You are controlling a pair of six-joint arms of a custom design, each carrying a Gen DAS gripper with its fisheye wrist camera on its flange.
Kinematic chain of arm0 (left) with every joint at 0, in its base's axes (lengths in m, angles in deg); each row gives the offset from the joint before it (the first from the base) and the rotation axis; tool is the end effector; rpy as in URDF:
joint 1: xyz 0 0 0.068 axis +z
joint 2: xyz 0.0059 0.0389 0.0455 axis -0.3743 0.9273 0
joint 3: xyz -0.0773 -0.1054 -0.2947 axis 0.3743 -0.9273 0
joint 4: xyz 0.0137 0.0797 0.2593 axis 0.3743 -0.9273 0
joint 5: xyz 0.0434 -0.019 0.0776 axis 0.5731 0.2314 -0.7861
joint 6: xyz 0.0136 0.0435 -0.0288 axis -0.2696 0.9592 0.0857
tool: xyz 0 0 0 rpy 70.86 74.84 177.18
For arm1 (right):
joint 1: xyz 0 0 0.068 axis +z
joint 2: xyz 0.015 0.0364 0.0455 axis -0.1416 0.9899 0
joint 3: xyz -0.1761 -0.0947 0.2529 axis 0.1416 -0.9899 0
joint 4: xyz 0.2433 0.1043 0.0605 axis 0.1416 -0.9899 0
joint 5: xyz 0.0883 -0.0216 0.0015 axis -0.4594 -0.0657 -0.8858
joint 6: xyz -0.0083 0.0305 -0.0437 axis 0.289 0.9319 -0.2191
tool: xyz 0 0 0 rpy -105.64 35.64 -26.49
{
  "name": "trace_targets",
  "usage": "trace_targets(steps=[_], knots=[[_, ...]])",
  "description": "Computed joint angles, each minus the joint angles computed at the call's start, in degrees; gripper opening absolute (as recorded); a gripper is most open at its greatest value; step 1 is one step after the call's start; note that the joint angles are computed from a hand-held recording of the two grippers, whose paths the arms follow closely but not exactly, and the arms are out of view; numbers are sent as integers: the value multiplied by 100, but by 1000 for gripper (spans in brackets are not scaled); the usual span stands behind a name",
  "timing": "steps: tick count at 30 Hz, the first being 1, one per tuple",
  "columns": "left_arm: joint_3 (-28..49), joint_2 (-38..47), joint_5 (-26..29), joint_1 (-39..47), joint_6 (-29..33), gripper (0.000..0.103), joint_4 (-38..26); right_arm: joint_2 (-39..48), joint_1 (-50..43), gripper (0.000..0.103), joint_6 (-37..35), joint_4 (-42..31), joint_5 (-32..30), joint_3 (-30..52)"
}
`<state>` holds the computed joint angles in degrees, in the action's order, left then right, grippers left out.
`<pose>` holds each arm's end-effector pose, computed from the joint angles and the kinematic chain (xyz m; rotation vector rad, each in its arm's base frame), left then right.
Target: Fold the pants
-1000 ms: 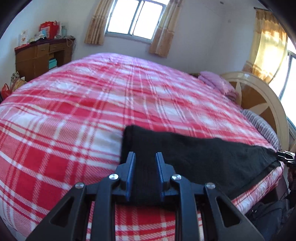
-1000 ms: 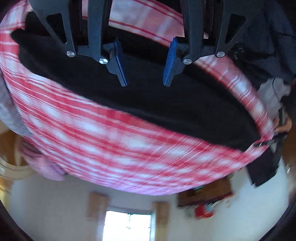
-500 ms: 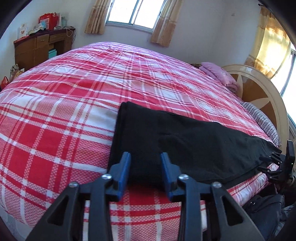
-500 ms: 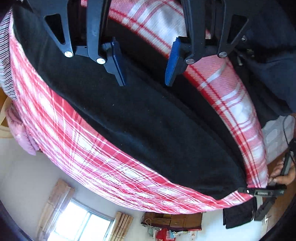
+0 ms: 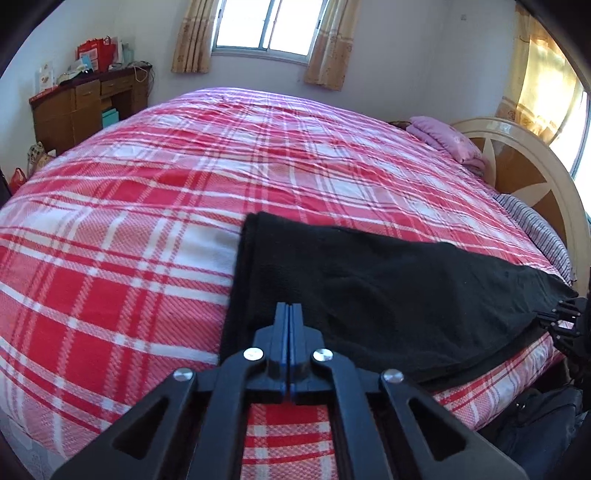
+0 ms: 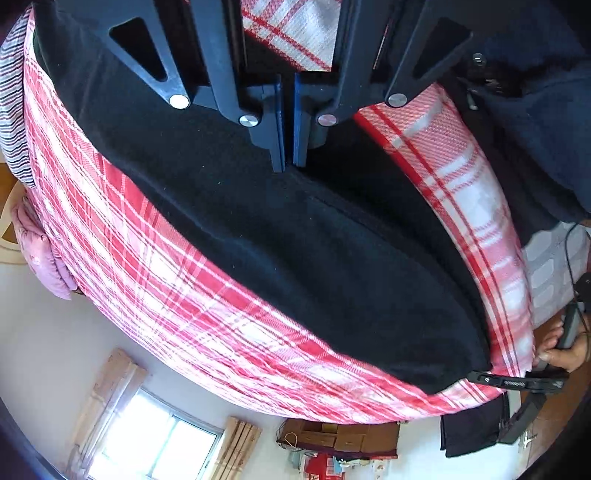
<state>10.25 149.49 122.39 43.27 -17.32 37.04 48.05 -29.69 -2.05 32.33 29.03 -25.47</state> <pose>0.0827 0.1244 0.1087 -0.4168 2.2918 -0.1366 0.2402 -0.0741 0.0973 -1.3280 2.0878 0.1013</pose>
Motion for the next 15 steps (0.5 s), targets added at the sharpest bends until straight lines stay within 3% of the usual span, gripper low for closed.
trace_targets(steps=[5, 8, 11, 13, 15], knots=[[575, 11, 450, 856, 635, 0, -1030, -439, -279, 3, -469, -1116, -276, 203], [662, 416, 523, 970, 728, 0, -963, -160, -60, 3, -487, -455, 163, -98], [638, 695, 521, 744, 639, 1, -895, 476, 262, 4, -153, 1179, 693, -534], [490, 582, 255, 461, 474, 13, -689, 563, 254, 4, -13, 909, 569, -339], [370, 372, 148, 398, 546, 39, -656, 494, 200, 4, 79, 487, 472, -136]])
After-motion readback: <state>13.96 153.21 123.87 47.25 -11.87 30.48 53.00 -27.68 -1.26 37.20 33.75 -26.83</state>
